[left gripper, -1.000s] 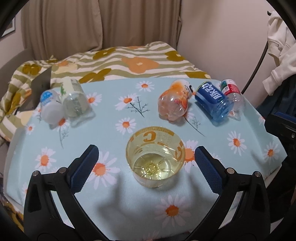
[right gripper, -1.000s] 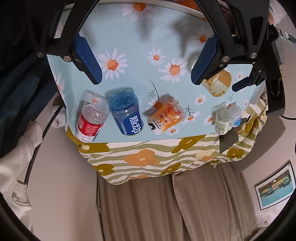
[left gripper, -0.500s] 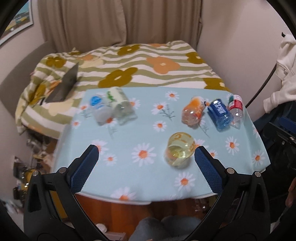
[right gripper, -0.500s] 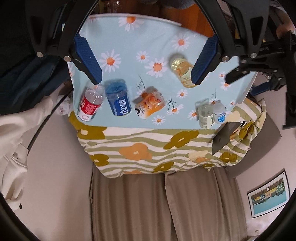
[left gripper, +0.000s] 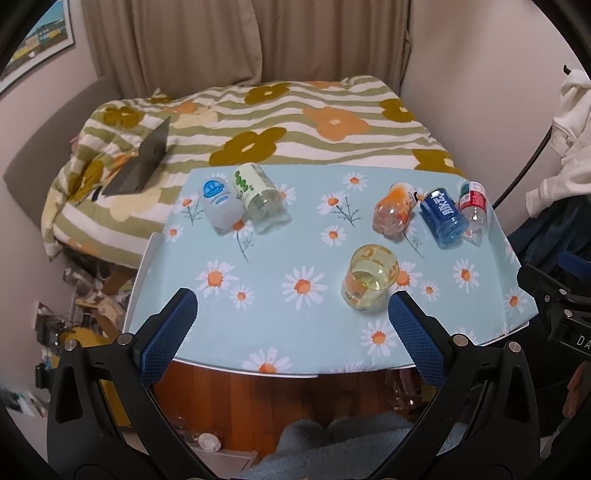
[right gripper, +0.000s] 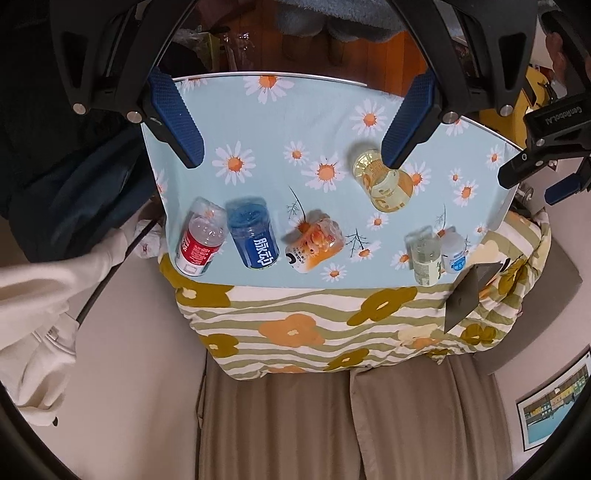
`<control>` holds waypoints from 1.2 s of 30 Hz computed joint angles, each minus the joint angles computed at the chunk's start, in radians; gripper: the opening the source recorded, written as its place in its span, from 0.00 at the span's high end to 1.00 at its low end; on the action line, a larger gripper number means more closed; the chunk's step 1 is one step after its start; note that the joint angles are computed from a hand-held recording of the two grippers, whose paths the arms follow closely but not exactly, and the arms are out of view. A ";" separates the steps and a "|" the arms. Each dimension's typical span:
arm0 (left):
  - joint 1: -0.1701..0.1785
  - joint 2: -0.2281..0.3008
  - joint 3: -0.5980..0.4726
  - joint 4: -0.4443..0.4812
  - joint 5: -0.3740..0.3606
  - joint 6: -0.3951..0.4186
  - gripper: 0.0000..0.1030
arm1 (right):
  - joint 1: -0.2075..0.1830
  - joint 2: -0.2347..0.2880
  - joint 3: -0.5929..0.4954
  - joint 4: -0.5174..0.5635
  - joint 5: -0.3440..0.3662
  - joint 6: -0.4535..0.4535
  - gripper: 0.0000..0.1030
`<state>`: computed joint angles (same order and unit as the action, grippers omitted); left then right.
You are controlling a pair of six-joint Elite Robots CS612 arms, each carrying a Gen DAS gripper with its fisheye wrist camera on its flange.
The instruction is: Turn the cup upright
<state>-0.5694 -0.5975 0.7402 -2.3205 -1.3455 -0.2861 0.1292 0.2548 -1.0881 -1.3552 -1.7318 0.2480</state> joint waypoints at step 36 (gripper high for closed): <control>0.001 0.020 -0.047 -0.004 0.011 0.020 0.00 | -0.002 -0.020 0.037 -0.049 -0.022 0.016 0.07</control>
<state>-0.5682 -0.5773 0.6929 -2.3248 -1.3350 -0.2660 0.1268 0.2345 -1.0511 -1.4045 -1.7537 0.2643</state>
